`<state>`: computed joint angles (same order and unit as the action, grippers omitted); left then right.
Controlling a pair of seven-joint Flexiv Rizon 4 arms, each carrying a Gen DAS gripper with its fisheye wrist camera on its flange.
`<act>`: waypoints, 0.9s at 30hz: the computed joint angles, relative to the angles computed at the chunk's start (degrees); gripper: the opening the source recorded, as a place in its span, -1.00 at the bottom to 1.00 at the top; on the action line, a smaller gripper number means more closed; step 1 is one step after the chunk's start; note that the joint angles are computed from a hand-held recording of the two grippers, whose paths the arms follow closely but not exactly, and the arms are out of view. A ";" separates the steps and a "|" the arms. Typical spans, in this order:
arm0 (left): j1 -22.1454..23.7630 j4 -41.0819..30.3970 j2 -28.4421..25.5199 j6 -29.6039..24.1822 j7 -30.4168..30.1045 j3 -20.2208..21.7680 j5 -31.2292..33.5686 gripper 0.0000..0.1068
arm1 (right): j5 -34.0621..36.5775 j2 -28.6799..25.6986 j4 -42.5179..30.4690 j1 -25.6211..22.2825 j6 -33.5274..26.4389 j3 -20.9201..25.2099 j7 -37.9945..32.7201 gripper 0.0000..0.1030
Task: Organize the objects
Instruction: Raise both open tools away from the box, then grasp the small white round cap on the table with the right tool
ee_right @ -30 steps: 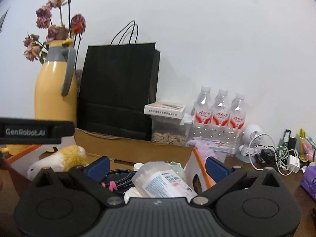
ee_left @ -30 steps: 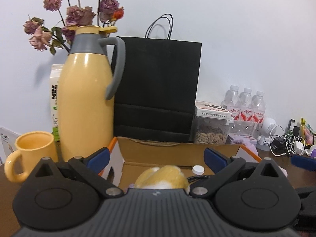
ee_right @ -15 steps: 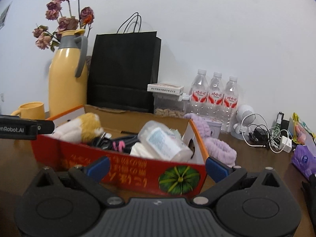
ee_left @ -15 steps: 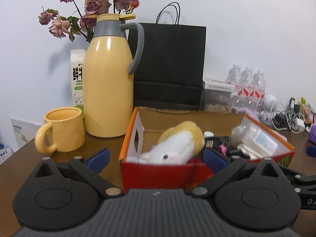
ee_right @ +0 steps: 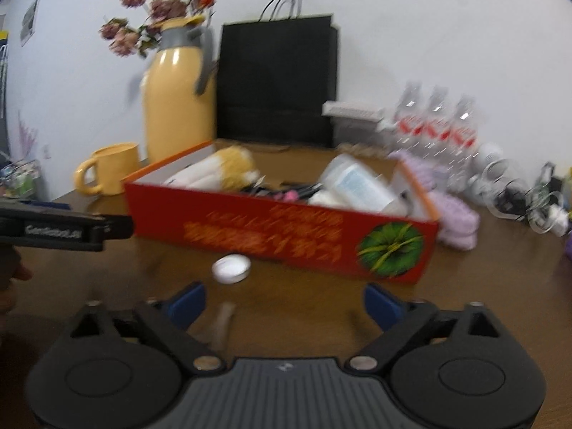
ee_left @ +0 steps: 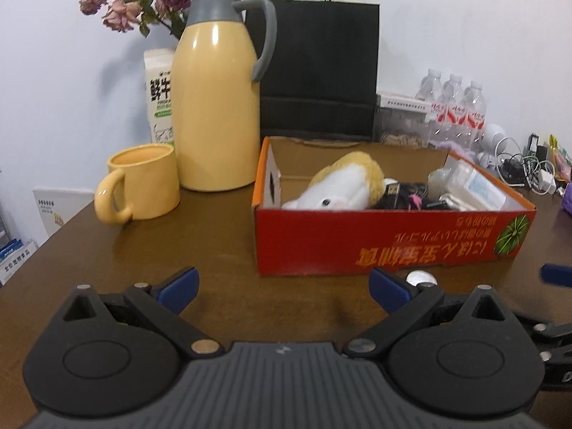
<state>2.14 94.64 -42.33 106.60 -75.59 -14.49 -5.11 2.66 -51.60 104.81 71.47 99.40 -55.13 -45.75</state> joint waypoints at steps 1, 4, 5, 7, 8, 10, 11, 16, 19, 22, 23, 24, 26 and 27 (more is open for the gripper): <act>0.20 0.34 0.24 -0.26 -0.13 -0.06 -0.09 0.93 | -0.57 0.70 -0.49 -0.63 -0.57 1.28 -0.29 0.50; 1.42 1.06 0.67 -0.68 -0.50 -1.19 -0.02 0.93 | -2.28 1.85 -2.15 -2.43 -2.28 4.36 0.15 0.19; 2.16 1.25 0.72 -0.75 -0.53 -2.02 0.27 0.93 | -2.93 2.14 -2.75 -3.13 -3.02 5.31 0.70 0.16; 3.28 1.42 0.74 -1.01 -0.50 -3.25 0.73 0.93 | -4.31 2.36 -3.73 -4.15 -4.45 6.46 2.39 0.01; 3.77 1.50 0.72 -1.13 -0.45 -3.82 0.96 0.93 | -5.06 2.44 -4.19 -4.61 -5.17 6.93 3.26 -0.11; 3.93 1.52 0.76 -1.37 -0.48 -4.02 0.97 0.93 | -6.72 2.80 -5.08 -5.85 -6.80 8.25 4.68 -0.35; 3.93 1.53 0.79 -1.46 -0.49 -4.02 0.94 0.93 | -7.64 3.10 -5.35 -6.60 -7.10 9.19 5.01 -0.40; 3.38 1.49 0.84 -1.67 -0.36 -3.40 0.69 0.93 | -11.69 3.44 -5.06 -7.17 -5.75 9.88 6.37 -0.89; 2.85 1.24 0.76 -2.02 -0.20 -2.79 0.33 0.93 | -11.91 2.70 -4.26 -5.90 -3.64 8.00 7.16 -0.90; 3.52 1.26 0.51 -1.78 0.00 -3.71 0.56 0.93 | -7.67 0.33 -2.81 -2.26 -0.07 2.76 7.94 -0.90; 3.41 1.21 0.42 -1.62 0.01 -3.59 0.54 0.93 | -5.98 -0.39 -2.38 -1.30 1.04 1.39 7.89 -0.90; 3.14 1.11 0.31 -1.44 0.01 -3.31 0.51 0.93 | -4.13 -1.18 -1.91 -0.30 2.11 -0.16 7.90 -0.90; 2.92 0.91 0.06 -1.38 0.12 -3.17 0.59 0.93 | -0.83 -2.59 -1.42 1.20 3.29 -2.59 7.73 -0.90; 2.87 0.81 -0.03 -1.44 0.22 -3.18 0.67 0.93 | 0.78 -3.19 -1.15 1.85 3.66 -3.68 7.61 -0.90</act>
